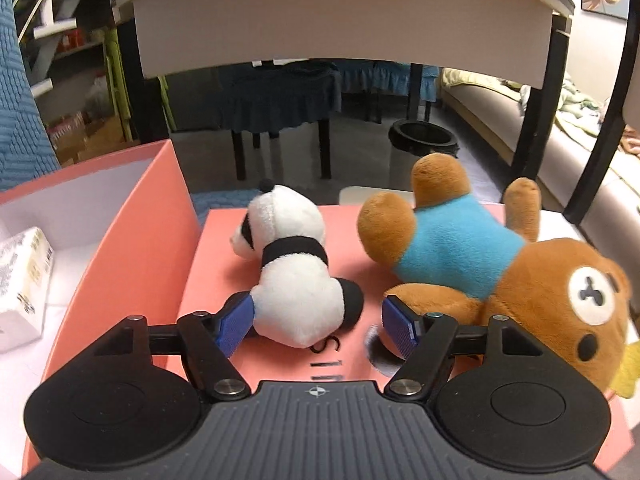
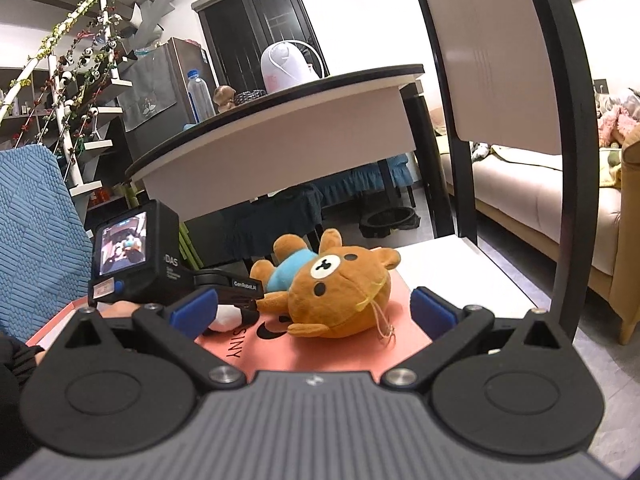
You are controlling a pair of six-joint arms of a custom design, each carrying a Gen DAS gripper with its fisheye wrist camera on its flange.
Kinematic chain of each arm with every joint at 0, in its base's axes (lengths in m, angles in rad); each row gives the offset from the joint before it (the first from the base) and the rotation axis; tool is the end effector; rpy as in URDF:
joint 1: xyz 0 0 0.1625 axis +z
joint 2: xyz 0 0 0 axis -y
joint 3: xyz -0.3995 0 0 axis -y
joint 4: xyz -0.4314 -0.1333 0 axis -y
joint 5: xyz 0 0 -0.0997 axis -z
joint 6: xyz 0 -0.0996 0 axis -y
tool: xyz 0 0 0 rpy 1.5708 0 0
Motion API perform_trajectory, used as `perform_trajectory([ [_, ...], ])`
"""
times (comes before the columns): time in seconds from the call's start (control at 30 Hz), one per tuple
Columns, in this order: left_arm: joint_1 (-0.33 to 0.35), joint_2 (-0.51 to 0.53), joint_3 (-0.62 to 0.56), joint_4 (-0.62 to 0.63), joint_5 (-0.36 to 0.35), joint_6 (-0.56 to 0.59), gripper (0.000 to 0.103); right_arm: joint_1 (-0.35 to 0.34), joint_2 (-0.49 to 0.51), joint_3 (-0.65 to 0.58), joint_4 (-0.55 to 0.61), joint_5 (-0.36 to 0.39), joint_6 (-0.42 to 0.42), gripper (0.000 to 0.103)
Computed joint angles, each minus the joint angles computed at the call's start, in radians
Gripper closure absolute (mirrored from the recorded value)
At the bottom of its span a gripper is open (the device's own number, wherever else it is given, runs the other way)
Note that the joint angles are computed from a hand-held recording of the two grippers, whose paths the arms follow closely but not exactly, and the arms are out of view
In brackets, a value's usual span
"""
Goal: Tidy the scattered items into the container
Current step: 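Move the left gripper to the panda plush and close on it, then carry the panda plush with the left gripper into the box and release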
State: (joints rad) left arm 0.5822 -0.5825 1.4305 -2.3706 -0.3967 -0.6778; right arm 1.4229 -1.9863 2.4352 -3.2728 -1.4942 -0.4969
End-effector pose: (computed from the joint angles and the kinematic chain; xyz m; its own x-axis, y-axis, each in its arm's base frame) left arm -0.4748 -0.5822 0.0155 -0.6597 -0.0740 -0.7478 0.5399 0.6455 -0.5402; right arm 0.0874 -0.3698 0.4045 -0.8983 -0.0813 0.4318 -0.4348 0.3074 -0.8465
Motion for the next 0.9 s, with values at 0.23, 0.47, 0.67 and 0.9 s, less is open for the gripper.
perform_trajectory([
  [0.23, 0.003, -0.002, 0.003, 0.071, 0.056, -0.069, 0.027, 0.000, -0.014, 0.000, 0.023, -0.002, -0.002, 0.000],
  [0.47, 0.010, 0.002, 0.008, 0.017, 0.037, -0.016, 0.033, 0.003, -0.019, 0.010, 0.014, -0.007, -0.014, 0.000],
  [0.67, 0.006, -0.011, 0.036, -0.089, 0.015, 0.073, 0.045, 0.018, 0.001, 0.009, -0.007, -0.041, -0.029, 0.000],
  [0.9, -0.030, -0.087, 0.115, -0.248, -0.025, 0.183, 0.046, 0.033, 0.025, 0.007, -0.039, -0.060, -0.043, 0.000],
])
